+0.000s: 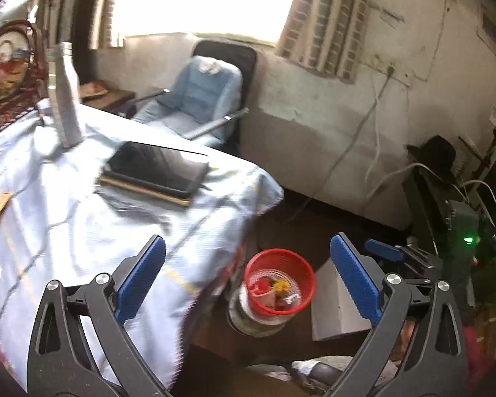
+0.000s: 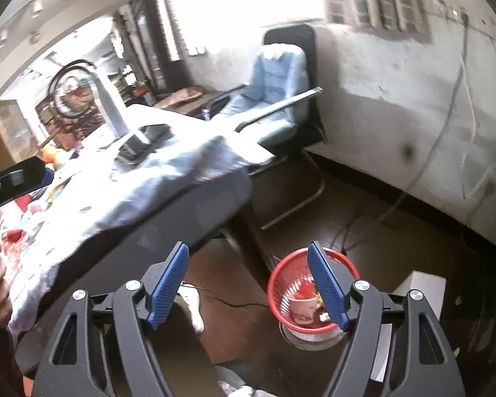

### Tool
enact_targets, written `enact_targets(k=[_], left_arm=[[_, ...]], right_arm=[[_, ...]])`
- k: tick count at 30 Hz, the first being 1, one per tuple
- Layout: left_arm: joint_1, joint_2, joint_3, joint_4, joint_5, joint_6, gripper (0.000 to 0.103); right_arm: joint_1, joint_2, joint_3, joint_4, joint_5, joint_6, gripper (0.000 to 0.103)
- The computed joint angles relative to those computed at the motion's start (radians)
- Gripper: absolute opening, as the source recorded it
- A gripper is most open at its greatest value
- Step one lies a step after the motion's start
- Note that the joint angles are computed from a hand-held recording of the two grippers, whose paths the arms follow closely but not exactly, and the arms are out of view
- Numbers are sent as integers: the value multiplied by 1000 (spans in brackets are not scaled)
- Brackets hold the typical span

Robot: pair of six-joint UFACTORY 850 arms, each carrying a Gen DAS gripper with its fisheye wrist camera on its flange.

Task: Collect trash
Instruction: 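Swing both tools back over the table toward the remaining trash, then grasp the clear candy bag with the left tool while the right tool grasps the white floral tissue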

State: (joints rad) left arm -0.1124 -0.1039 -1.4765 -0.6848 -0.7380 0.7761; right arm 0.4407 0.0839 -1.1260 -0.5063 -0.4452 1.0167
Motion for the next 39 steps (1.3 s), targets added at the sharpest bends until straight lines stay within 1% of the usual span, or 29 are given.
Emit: enact_targets(k=[2, 6, 11, 14, 17, 21, 24, 26, 28, 31, 33, 34, 37, 39], left_arm=[[28, 22, 17, -10, 13, 11, 96], [100, 58, 52, -27, 32, 34, 96], [198, 78, 66, 26, 57, 11, 96], [276, 75, 58, 65, 75, -19, 96], [367, 55, 31, 74, 61, -42, 96], [477, 25, -1, 101, 66, -80, 96], [543, 3, -20, 99, 63, -86, 96], [580, -14, -31, 68, 43, -70, 96], [621, -32, -35, -8, 1, -19, 96], [651, -50, -28, -77, -61, 43, 96], [651, -68, -28, -72, -103, 57, 96], [646, -78, -38, -32, -122, 28, 96], [644, -100, -53, -37, -233, 50, 96], [629, -99, -46, -4, -261, 66, 96]], right_arm=[[29, -9, -24, -20, -2, 0, 77], [81, -44, -81, -35, -10, -21, 79], [138, -115, -178, -10, -11, -104, 83], [168, -179, -261, 64, -7, -218, 85], [189, -250, -351, 165, -15, -353, 85], [228, -348, -483, 251, -46, -482, 85], [251, -424, -583, 321, -75, -572, 86], [261, -469, -644, 360, -98, -620, 86], [272, -530, -726, 398, -131, -670, 86], [282, -608, -836, 435, -176, -716, 86], [288, -653, -899, 442, -200, -725, 86], [288, -668, -923, 448, -209, -731, 86], [286, -718, -999, 471, -237, -746, 86], [285, -762, -1068, 485, -265, -759, 86]])
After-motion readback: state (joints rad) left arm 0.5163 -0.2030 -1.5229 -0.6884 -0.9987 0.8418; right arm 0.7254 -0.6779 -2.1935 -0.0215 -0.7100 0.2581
